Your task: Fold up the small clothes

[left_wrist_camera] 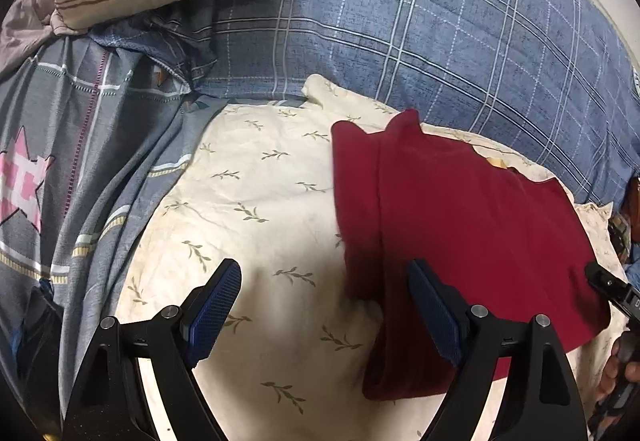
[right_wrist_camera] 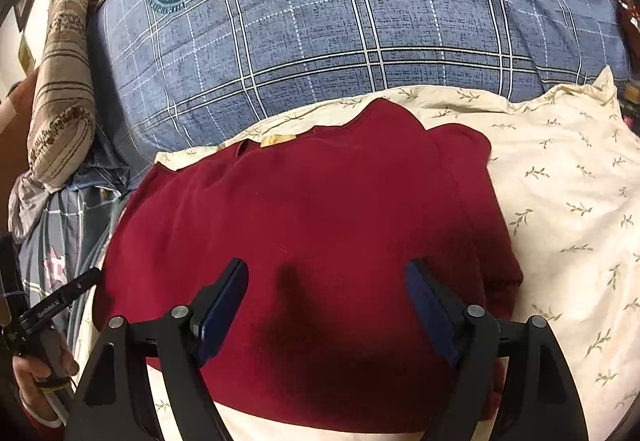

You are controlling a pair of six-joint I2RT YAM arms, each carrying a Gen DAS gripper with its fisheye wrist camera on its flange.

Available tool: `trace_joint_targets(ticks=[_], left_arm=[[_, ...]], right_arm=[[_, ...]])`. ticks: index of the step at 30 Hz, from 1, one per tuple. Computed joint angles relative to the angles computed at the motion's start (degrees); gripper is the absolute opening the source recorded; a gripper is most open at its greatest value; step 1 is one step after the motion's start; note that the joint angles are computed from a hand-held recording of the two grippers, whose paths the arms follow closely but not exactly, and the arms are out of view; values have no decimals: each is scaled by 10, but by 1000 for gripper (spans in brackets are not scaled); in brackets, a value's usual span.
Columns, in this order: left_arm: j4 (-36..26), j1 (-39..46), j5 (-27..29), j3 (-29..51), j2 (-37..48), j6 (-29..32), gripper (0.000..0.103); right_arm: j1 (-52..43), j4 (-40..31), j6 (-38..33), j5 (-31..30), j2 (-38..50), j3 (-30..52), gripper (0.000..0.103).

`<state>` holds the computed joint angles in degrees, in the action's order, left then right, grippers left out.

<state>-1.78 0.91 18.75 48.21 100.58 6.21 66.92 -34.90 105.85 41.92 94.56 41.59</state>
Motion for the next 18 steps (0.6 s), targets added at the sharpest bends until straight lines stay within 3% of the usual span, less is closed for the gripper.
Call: trace_joint_targets(ticks=[7,13,18], left_arm=[[-41,9,39,30,30,20,85],[-62,12,53,43,41,33,85],[-71,17,66,48,43,33,85]], right_arm=[[10,-61,20,14,57,91,83],[-5,-82,-69,29,133,224,83],[-37,-76,-147,7,174,305,83]])
